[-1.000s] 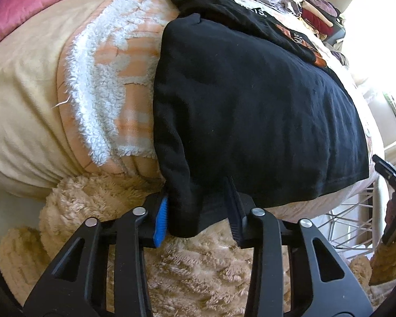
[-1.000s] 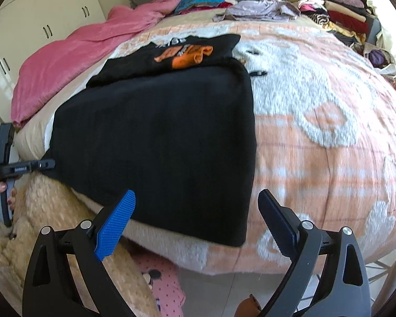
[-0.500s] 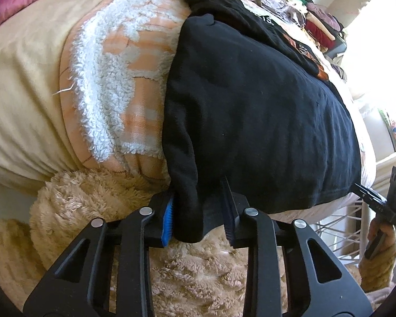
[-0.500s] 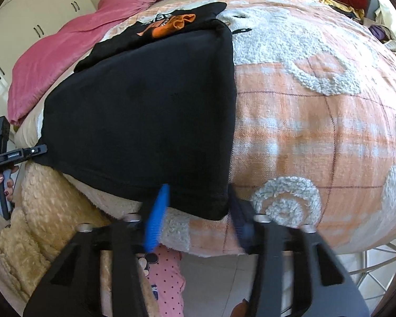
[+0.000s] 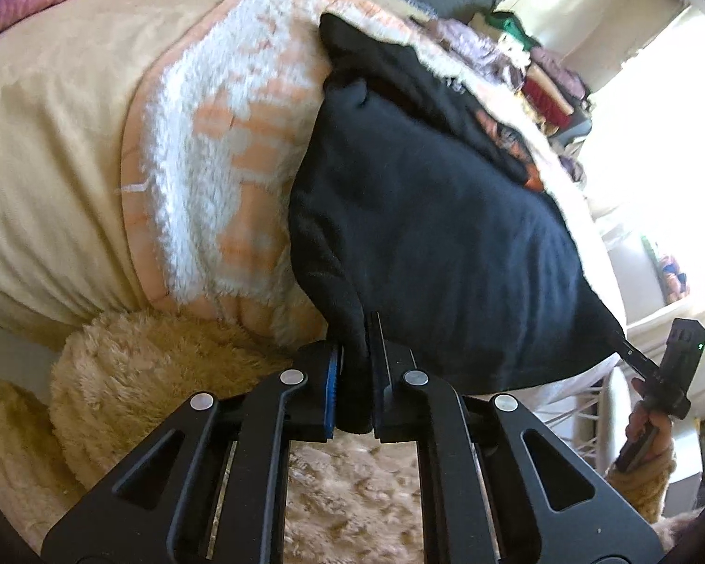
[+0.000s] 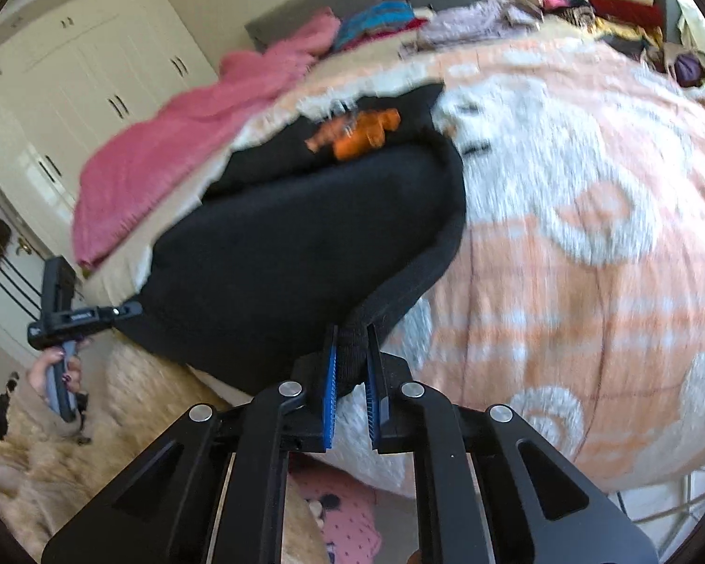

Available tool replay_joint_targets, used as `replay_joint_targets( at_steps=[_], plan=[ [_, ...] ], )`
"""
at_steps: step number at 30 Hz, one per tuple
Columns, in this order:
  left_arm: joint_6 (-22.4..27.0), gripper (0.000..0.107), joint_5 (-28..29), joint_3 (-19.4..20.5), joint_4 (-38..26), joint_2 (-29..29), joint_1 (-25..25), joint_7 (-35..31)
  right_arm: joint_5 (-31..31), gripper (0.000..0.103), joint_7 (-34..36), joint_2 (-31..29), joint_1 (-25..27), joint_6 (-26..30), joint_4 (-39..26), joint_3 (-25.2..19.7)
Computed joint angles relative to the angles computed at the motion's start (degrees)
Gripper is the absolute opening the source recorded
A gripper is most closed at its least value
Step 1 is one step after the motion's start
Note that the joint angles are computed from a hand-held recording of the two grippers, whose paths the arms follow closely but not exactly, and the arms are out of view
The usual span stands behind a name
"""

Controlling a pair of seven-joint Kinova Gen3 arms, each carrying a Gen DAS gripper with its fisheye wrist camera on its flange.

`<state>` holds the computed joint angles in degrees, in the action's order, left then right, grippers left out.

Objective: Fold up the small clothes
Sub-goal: 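Lift the hem with both grippers and fold it up toward the collar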

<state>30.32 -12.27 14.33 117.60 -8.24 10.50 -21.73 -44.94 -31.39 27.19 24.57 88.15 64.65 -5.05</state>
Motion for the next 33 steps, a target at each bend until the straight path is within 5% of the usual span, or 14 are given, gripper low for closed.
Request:
replay_joint_targets(
  at_steps=[12,21,33],
  plan=[
    [-3.8,0.004,1.6,0.9,-0.9,-5.0,-3.4,-1.9,-9.6,0.009,-4.2,2.5,2.4,0.0,-6.6,-2.8],
    [-5.0,0.004,1.6,1.4,-3.9,-5.8,-7.6,-4.6,-12.2,0.009,-8.5,3.9,2.4,-3.6,-12.0,-5.0],
    [-9.5,0.004,5.4,-3.3,-6.9,-3.3,-8.1,-12.1,-11.2,0.009,-14.2,6.3,0.5,-8.5,-17.8,-7.2]
  ],
)
